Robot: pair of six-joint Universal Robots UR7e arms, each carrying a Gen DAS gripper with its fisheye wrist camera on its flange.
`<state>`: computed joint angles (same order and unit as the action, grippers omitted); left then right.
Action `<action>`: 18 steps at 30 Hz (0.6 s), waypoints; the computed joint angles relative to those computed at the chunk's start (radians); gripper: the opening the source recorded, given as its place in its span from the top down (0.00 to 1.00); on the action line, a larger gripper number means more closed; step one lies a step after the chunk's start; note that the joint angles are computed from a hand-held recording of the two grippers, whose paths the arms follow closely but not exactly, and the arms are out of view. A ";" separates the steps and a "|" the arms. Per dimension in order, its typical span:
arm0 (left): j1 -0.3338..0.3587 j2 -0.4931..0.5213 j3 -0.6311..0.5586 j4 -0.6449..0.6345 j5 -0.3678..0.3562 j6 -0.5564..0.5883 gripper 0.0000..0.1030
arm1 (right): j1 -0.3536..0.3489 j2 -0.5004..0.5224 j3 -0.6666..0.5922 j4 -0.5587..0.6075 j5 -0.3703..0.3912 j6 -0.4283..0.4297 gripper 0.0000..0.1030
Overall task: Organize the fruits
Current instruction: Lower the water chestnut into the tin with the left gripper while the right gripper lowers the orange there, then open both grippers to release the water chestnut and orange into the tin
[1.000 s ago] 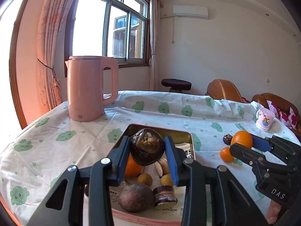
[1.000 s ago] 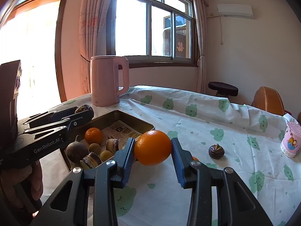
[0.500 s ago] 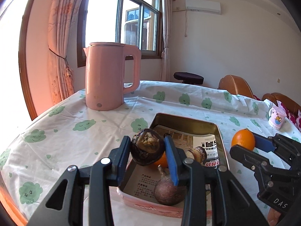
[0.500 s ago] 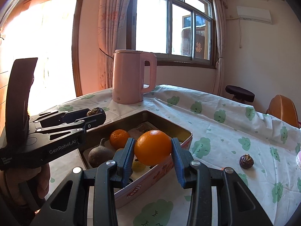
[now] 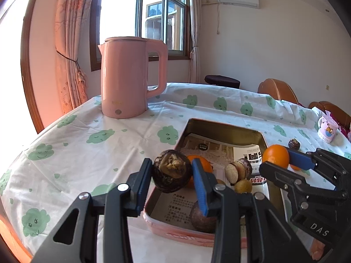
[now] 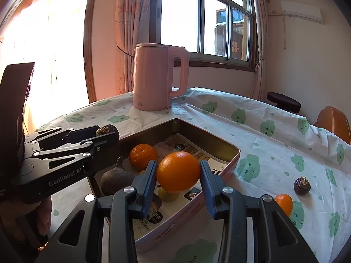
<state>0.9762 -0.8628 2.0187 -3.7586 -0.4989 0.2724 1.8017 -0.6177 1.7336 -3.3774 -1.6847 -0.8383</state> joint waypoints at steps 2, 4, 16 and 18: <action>0.001 0.001 -0.002 0.015 0.000 -0.007 0.62 | 0.002 0.001 -0.006 0.014 -0.012 0.008 0.60; 0.002 0.002 -0.002 0.031 -0.001 -0.015 0.62 | 0.003 0.004 -0.013 0.025 -0.023 0.017 0.60; 0.008 0.010 -0.008 0.055 -0.001 -0.022 0.62 | 0.002 0.004 -0.021 0.050 -0.031 0.034 0.60; 0.007 0.010 -0.009 0.056 0.000 -0.022 0.62 | 0.003 0.005 -0.022 0.054 -0.034 0.032 0.60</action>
